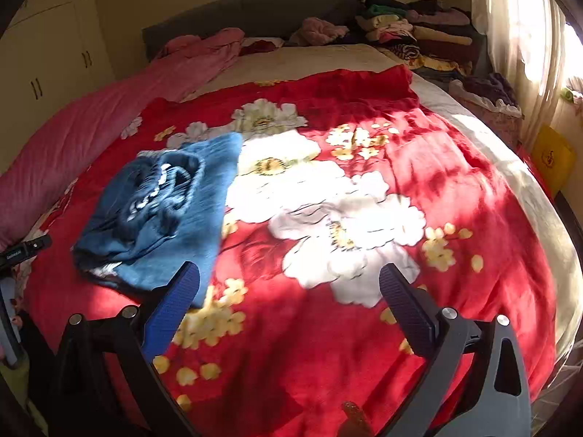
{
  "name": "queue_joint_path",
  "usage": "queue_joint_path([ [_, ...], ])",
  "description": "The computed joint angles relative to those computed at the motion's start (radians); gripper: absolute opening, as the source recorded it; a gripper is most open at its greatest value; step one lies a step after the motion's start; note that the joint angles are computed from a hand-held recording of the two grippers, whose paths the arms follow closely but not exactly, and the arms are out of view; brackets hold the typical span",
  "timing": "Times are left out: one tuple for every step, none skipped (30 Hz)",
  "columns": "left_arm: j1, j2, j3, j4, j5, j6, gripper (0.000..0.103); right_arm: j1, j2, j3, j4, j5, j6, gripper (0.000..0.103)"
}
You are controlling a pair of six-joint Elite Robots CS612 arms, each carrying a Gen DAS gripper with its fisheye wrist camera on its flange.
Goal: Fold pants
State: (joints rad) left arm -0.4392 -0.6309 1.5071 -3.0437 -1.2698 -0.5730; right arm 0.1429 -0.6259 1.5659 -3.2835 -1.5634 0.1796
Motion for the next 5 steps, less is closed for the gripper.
queue_joint_path([
  [0.015,0.010,-0.029,0.037,0.034,-0.004,0.094,-0.019,0.006,-0.019,0.013,-0.021,0.011,0.099],
  [0.031,0.025,-0.070,0.090,0.070,0.000,0.094,-0.041,0.013,-0.038,0.031,-0.036,0.020,0.099],
  [0.051,0.044,-0.124,0.172,0.106,-0.022,0.094,-0.058,0.022,-0.063,0.056,-0.085,0.032,0.099],
  [0.068,0.063,-0.171,0.233,0.123,-0.043,0.094,-0.075,0.035,-0.090,0.073,-0.137,0.041,0.099],
  [0.089,0.085,-0.222,0.289,0.120,-0.065,0.094,-0.092,0.050,-0.121,0.099,-0.189,0.056,0.099],
])
